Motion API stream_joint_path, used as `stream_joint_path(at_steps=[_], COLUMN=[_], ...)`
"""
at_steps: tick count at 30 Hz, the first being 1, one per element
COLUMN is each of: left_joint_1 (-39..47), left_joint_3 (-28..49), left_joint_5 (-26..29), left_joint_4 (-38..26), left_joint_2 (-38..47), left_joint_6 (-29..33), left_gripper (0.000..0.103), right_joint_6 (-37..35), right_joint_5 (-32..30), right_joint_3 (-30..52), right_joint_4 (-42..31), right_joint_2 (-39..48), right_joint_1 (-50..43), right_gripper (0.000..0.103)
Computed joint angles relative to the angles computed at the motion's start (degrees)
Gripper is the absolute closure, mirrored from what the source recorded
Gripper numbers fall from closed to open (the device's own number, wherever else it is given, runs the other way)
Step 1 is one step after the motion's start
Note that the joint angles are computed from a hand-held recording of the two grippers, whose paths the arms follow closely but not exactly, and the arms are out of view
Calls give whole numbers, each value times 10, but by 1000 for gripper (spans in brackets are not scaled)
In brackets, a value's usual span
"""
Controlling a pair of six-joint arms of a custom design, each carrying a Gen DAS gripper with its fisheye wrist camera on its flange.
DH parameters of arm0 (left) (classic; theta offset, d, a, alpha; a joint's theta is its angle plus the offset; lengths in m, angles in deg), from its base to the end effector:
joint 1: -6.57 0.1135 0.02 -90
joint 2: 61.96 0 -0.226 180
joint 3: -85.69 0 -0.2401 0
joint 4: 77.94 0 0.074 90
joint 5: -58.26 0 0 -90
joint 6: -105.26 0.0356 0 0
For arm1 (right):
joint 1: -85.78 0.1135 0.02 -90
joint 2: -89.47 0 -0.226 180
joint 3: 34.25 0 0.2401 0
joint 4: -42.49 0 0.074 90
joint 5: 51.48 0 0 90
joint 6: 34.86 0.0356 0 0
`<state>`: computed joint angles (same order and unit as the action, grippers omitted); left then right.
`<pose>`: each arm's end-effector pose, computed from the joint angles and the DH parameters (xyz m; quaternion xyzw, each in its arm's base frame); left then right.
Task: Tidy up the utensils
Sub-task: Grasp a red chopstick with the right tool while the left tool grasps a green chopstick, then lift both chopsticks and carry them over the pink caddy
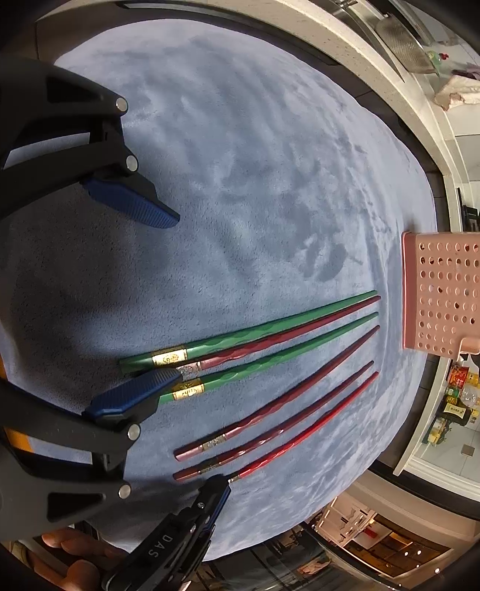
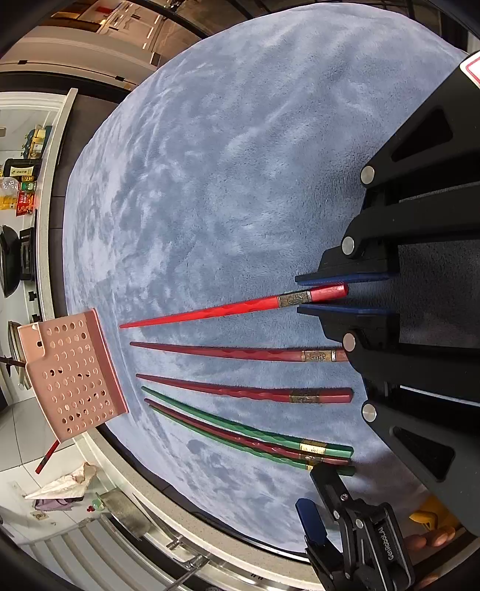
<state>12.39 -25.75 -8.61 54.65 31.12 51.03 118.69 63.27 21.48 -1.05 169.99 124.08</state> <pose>0.2837 0.0149 0.1381 0.2804 0.9265 -0.1305 0.2141 0.1976 0.1371 0.1369 0.2490 0.9274 0.0099 0.2791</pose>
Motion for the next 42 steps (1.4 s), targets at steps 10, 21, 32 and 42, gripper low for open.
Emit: stream_joint_path(at_steps=[10, 21, 32, 42], left_joint_1=[6, 1, 26, 31], left_joint_3=[-1, -24, -2, 31], left_joint_5=[2, -6, 36, 52], left_joint_4=[8, 37, 1, -13], left_joint_2=[5, -8, -10, -31], left_joint_6=[3, 15, 36, 14], left_gripper=[35, 61, 95, 96], right_joint_6=[2, -1, -6, -24], right_joint_5=[0, -2, 9, 31], right_joint_3=[-5, -10, -3, 13], right_joint_4=[8, 20, -2, -42], right_joint_2=[-1, 1, -26, -83], right_joint_1=[0, -4, 5, -6], right_gripper=[94, 93, 94, 94])
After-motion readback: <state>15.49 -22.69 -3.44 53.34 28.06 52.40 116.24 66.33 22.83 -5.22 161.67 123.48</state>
